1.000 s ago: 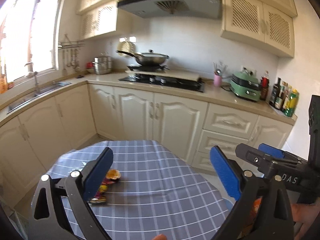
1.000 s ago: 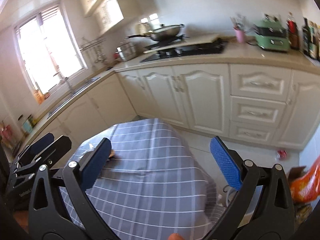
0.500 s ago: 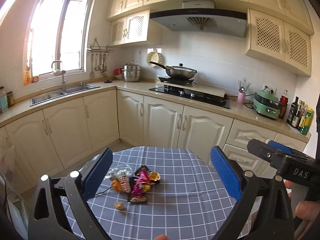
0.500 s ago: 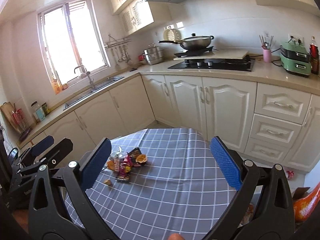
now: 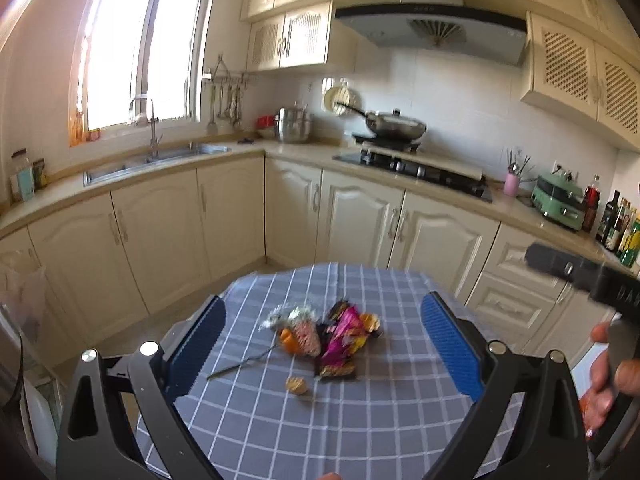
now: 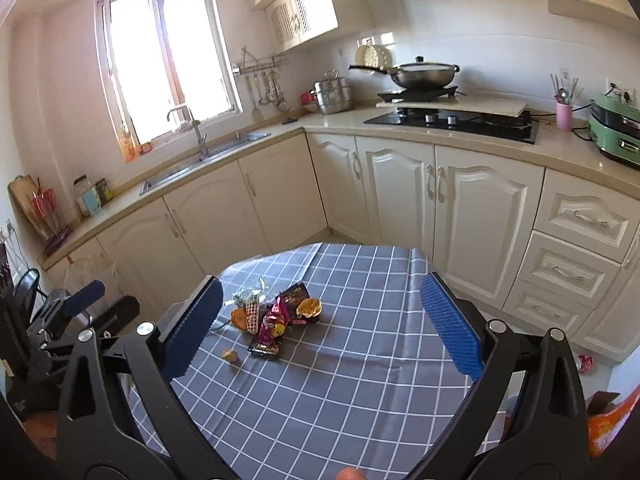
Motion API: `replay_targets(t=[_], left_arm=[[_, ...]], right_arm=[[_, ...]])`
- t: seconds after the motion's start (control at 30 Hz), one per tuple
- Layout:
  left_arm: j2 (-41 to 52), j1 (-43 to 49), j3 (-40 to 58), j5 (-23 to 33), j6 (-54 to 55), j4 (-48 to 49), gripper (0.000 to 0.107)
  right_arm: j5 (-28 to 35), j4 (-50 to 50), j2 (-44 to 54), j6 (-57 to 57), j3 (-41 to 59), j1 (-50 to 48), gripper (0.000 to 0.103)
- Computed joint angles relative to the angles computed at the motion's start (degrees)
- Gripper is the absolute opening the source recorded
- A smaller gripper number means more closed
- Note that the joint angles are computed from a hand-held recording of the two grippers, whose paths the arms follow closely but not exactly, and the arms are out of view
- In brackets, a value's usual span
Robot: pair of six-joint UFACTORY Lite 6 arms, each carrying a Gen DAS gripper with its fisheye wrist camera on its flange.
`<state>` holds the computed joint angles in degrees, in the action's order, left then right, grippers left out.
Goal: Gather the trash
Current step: 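Move both open tools back from the bin to the table, then grasp a small brown snack with the left gripper while the right grasps the pink wrapper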
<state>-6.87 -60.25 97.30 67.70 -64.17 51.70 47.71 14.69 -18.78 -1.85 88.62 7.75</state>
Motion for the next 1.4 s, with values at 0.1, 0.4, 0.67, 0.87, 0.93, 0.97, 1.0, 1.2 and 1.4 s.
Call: replay_targets(t=[0.1, 0.4, 0.67, 0.87, 0.93, 0.97, 1.0, 1.2, 1.4], left_arm=[[-4.15, 5.36, -9.84, -5.25, 0.58, -4.28, 0.096], [-6.25, 20.12, -28.24, -22.74, 6.76, -15.05, 0.096], [0.5, 28.98, -30.67, -32.53, 16.78, -26.69, 0.061], [3.05, 31.84, -30.3, -36.05, 25.53, -35.48, 0.023], [3.18, 32.46, -30.5, -36.83, 26.11, -36.66, 0.023], [3.05, 32.64, -30.61, -36.92, 26.06, -36.79, 0.023], [2.59, 32.79, -31.09, -37.06, 25.51, -36.59, 0.023], [1.36, 32.91, -31.88, -36.76, 22.56, -34.69, 0.023], [0.52, 31.83, -31.59, -35.74, 19.88, -32.04, 0.022]], right_arm=[[-1.65, -2.1, 1.43, 2.26, -2.55, 2.35, 0.097], [-5.98, -5.54, 9.71, 5.85, -6.78, 8.91, 0.097], [-9.13, -4.0, 19.05, 5.68, -6.46, 12.61, 0.09], [-10.77, -0.97, 26.78, 4.26, -2.81, 14.26, 0.079], [-11.24, -0.78, 29.15, 4.61, -0.89, 14.99, 0.075], [-11.54, -0.33, 30.49, 4.43, 0.21, 15.22, 0.072], [-11.84, 0.29, 32.18, 4.03, 1.59, 15.44, 0.066], [-12.28, 6.39, 35.73, 0.4, 3.21, 14.4, 0.035], [-12.51, 12.61, 26.44, -6.25, -6.39, 11.16, 0.034]])
